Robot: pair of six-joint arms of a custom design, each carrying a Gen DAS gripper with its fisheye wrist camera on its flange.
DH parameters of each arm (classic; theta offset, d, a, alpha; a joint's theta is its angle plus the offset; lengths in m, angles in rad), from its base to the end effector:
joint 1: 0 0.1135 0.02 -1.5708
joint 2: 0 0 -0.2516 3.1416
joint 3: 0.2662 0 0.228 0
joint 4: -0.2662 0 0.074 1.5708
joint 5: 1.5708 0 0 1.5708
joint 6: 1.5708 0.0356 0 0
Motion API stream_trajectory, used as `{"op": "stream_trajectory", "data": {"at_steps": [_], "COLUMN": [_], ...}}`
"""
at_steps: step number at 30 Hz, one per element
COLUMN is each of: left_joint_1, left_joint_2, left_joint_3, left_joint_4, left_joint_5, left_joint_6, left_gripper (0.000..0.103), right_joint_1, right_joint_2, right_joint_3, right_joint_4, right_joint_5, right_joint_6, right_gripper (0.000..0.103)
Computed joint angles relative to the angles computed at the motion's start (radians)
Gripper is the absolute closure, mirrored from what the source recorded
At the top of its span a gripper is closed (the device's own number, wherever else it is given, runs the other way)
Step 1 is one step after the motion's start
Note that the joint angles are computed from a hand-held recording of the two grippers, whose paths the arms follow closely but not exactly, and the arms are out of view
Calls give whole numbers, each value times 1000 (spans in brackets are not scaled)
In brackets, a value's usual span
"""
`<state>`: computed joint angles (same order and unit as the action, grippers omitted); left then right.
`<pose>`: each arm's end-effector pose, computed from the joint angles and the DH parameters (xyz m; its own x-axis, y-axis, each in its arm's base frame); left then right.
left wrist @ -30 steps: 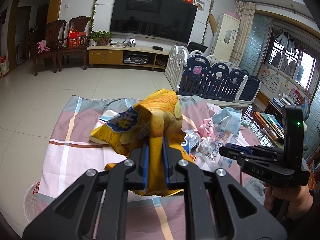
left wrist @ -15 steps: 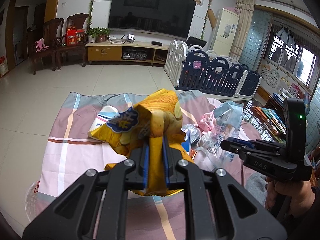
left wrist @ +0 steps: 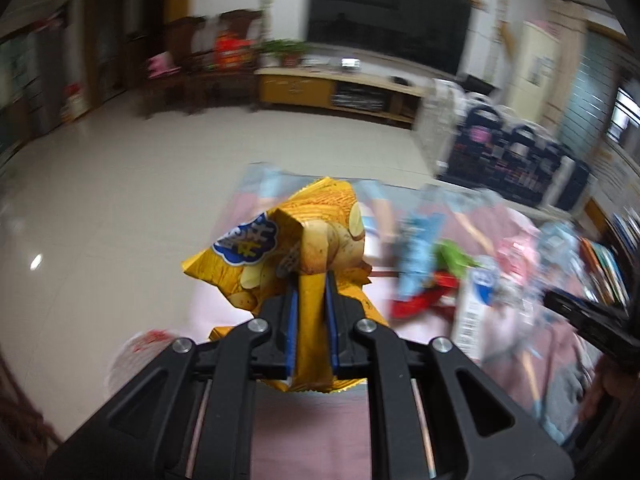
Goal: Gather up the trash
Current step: 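Drop the yellow chip bag into the wastebasket with the left tool while the right tool holds the wrapper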
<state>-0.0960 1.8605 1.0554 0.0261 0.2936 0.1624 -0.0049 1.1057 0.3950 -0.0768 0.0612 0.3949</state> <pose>0.3618 -0.0452 0.1617 -0.6421 0.2173 -0.7351 0.4059 0.9099 -0.0856 0.1903 -0.0031 0.1627 -0.6356 0.3871 -0.6680 0.3170 0.9198 0.2315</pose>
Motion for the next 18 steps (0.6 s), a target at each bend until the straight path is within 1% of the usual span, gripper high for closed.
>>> {"op": "stream_trajectory", "data": {"at_steps": [2, 6, 7, 8, 9, 10, 11, 13, 15, 16, 17, 18], "left_joint_1": [71, 195, 210, 227, 238, 244, 251, 253, 245, 243, 240, 240], "left_joint_2": [47, 185, 212, 245, 269, 284, 287, 261, 184, 121, 39, -39], "left_joint_3": [65, 238, 273, 311, 337, 357, 363, 332, 251, 180, 89, 2], "left_joint_4": [-38, -176, -212, -249, -268, -285, -286, -256, -158, -78, 24, 119], "left_joint_5": [-77, -208, -223, -238, -249, -262, -271, -281, -288, -282, -265, -246], "left_joint_6": [-19, -19, -21, -22, -23, -31, -49, -84, -134, -154, -181, -200], "left_gripper": [90, 87, 81, 66, 56, 38, 29, 28, 28, 25, 20, 16], "right_joint_1": [4, 25, 34, 47, 61, 77, 96, 137, 187, 229, 271, 334], "right_joint_2": [17, 56, 61, 69, 79, 83, 89, 101, 114, 125, 143, 178], "right_joint_3": [5, 17, 18, 23, 29, 32, 34, 39, 49, 59, 73, 100], "right_joint_4": [8, 27, 32, 36, 37, 41, 48, 60, 67, 76, 83, 92], "right_joint_5": [-8, -12, -11, -6, -4, 0, 4, 12, 23, 27, 32, 53], "right_joint_6": [2, 13, 12, 11, 11, 12, 12, 9, 12, 24, 32, 37], "right_gripper": [83, 83, 83, 83, 83, 83, 83, 83, 83, 83, 83, 83]}}
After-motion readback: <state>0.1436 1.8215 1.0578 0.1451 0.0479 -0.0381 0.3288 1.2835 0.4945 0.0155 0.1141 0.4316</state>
